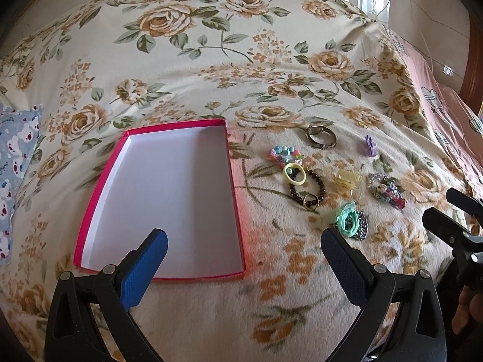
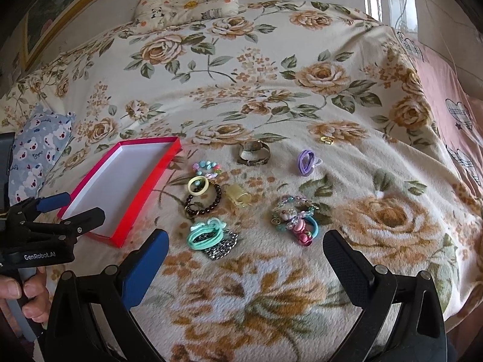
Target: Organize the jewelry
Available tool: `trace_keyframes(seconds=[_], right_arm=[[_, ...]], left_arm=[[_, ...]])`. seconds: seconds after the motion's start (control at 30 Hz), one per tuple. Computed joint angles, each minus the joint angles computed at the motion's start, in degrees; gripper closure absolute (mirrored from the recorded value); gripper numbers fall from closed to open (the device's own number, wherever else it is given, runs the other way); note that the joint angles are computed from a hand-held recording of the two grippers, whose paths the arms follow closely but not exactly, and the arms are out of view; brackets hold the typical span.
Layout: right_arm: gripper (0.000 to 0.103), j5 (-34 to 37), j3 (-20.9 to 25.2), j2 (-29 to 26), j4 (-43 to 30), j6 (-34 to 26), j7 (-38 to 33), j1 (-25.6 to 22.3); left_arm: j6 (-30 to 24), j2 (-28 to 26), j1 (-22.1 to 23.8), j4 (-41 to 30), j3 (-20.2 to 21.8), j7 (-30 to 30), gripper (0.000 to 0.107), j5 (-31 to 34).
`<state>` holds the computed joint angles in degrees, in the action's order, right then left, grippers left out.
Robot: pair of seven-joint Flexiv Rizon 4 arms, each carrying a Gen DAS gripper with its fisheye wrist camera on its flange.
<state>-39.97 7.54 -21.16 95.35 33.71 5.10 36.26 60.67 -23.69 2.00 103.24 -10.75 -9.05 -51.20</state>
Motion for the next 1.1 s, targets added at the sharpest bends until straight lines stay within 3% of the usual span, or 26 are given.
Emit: trace_keyframes(seconds=[0.23,0.3,0.6,0.83,0.97,1.1], right_arm=[[0.01,1.2,-0.3,0.7,2.2,3.4,0.7,-2.1],[0.019,1.6,-0.3,0.5,2.6,5.1,0.4,-2.9],[0.039,6.3,-1.2,-3.9,1.8,17.9,-5.6,-6.5],[0.044,12.8,-1.3,-7.9,-1.2,19.7,-13.2,-7.2],[0.048,15.9,-1.3,-9.2,-2.1,19.9,-16.4,-7.6],[0.053,18.1,-1.3,-10.1,-2.8,20.0,-18.9,-7.8]], left_arm=[[-4.1,-3.3,-0.4,-5.3,0.1,-4.5,0.006,4.3],[-4.9,-4.3,-0.5,-6.7,-0.3,-5.1,0.011,5.2],[-9.3,-12.4,-3.1,-18.1,0.0,-12.7,0.036,15.3],[-14.6,-20.4,-6.2,-30.3,1.2,-19.8,0.043,24.7],[-17.8,-24.4,-7.2,-36.5,0.9,-22.1,0.058,27.2],[-21.2,-27.9,-8.4,-41.7,1.3,-24.0,0.063,29.5]])
